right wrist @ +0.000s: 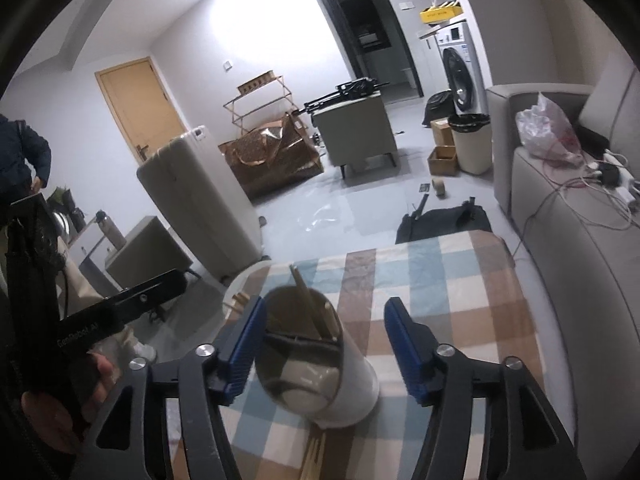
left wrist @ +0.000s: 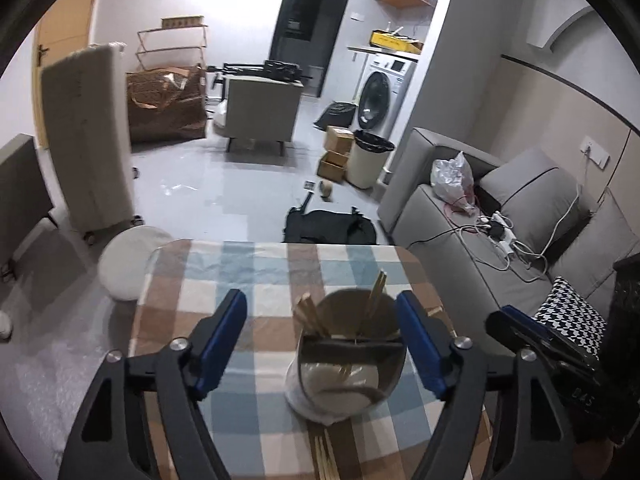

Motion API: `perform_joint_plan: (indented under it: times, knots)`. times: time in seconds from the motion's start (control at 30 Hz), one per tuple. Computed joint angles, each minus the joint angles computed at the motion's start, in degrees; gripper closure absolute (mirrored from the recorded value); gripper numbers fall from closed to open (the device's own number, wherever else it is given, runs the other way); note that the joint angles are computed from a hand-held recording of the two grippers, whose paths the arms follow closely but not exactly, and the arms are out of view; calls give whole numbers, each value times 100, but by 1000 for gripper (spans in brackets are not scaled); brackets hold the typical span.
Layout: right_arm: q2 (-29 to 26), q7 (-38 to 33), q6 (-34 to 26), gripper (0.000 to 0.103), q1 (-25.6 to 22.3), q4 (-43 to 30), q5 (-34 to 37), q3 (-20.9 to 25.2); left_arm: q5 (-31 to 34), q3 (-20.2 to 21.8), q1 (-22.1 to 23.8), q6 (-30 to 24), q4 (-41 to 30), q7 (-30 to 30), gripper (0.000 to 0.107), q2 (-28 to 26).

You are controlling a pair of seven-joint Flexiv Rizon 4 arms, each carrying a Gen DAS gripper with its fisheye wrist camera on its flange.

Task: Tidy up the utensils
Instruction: 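Open both grippers to drop the sticks into the white holder, then move both open grippers back toward the remaining wooden sticks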

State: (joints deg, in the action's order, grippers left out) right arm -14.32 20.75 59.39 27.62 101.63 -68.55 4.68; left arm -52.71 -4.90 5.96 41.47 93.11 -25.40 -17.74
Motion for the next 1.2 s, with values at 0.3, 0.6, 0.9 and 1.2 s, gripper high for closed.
perform_joint_plan:
  times: [0.3, 0.6, 0.9, 1.2]
  knots:
    - [437, 291, -729, 12, 267, 217, -314, 359, -405, 272, -185, 731, 1061, 453, 20, 823]
    - [610, 578, -1221, 2, 465, 395, -752, 618, -963, 336, -422, 1617, 1541, 912, 10, 1016]
    - [417, 538, -1189, 0, 545, 532, -590, 660, -1442, 324, -500, 2039, 1817, 1425, 6, 887]
    - [190, 156, -1079, 0, 656, 559, -92, 609, -1418, 285, -465, 2172, 1916, 1511, 6, 765]
